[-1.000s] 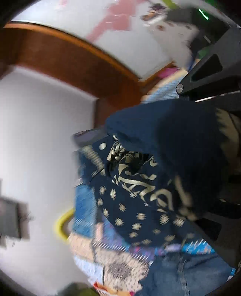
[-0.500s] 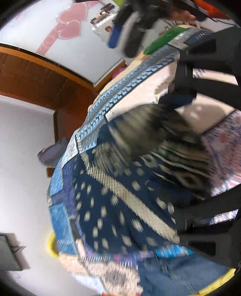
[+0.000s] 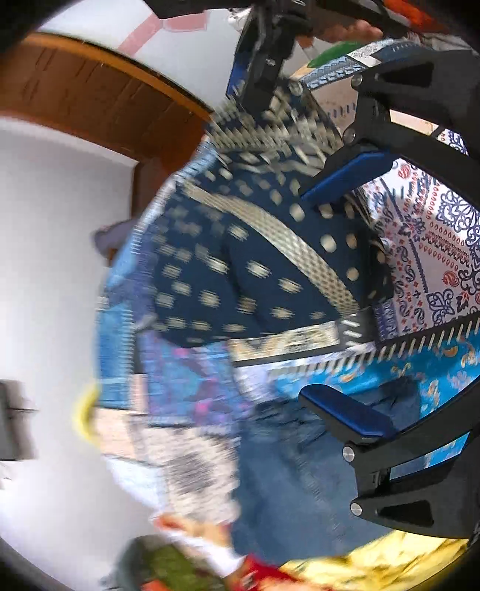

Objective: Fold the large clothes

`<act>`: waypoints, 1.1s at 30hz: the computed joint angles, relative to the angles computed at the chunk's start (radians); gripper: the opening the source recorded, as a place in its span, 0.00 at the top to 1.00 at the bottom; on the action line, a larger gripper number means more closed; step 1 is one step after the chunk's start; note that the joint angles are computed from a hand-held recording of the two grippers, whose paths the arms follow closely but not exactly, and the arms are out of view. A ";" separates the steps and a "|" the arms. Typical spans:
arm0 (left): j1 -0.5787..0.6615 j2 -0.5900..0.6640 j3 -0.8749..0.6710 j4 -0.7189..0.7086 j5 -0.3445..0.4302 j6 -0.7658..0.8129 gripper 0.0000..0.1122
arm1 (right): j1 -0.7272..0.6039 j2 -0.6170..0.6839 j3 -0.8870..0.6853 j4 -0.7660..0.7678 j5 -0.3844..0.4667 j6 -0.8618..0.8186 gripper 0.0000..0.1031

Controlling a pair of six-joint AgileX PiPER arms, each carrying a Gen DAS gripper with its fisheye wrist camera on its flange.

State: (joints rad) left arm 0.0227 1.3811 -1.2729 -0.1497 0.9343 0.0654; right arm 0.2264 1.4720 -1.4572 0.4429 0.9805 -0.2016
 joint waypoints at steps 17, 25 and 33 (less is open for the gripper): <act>-0.036 -0.130 0.302 0.172 -0.094 -0.061 0.08 | -0.191 -0.007 0.268 -0.045 0.010 -0.111 0.05; 0.066 -0.157 0.157 -0.017 -0.024 0.083 0.08 | -0.245 -0.044 0.156 0.062 0.108 -0.175 0.04; 0.104 0.079 -0.052 -0.225 -0.001 0.165 0.08 | -0.170 0.144 0.017 0.112 0.155 -0.140 0.04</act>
